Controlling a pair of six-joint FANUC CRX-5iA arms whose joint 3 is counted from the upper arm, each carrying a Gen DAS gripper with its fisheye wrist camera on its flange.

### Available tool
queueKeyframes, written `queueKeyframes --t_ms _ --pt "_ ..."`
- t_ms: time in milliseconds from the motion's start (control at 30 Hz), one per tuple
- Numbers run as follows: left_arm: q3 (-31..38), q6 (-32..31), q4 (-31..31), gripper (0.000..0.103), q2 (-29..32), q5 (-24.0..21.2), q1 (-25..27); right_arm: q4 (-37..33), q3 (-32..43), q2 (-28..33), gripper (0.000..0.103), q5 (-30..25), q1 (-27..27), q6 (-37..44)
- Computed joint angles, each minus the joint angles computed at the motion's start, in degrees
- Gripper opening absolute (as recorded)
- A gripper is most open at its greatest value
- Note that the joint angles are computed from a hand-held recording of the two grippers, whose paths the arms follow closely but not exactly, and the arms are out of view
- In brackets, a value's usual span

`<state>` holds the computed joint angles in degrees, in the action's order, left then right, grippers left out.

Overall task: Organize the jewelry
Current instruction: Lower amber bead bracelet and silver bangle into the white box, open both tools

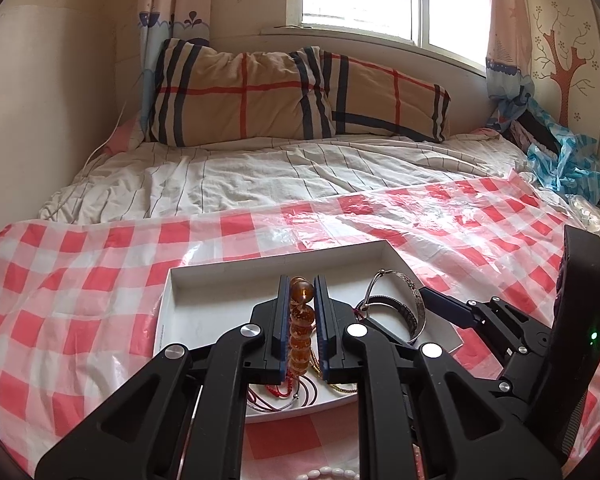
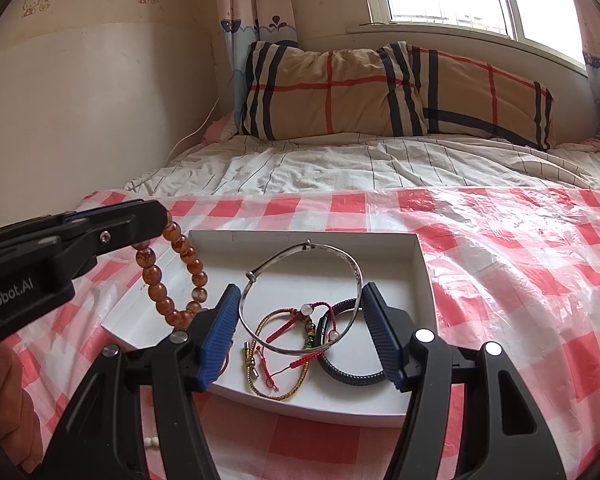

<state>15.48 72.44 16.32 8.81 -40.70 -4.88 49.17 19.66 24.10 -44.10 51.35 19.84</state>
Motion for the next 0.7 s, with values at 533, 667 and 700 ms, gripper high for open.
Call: queueKeyframes --t_ms 533,667,700 --pt "5.02 5.73 -8.92 0.012 2.8 -6.07 -1.38 -2.93 3.24 1.57 0.074 -3.36 0.45 4.41" --pt "4.89 5.98 -9.27 0.014 2.71 -5.9 -1.52 -3.52 3.57 1.7 0.075 -3.58 0.56 4.97" --pt "4.89 6.12 -9.36 0.015 2.66 -5.96 -1.55 -3.59 3.6 1.69 0.075 -3.64 0.6 5.11"
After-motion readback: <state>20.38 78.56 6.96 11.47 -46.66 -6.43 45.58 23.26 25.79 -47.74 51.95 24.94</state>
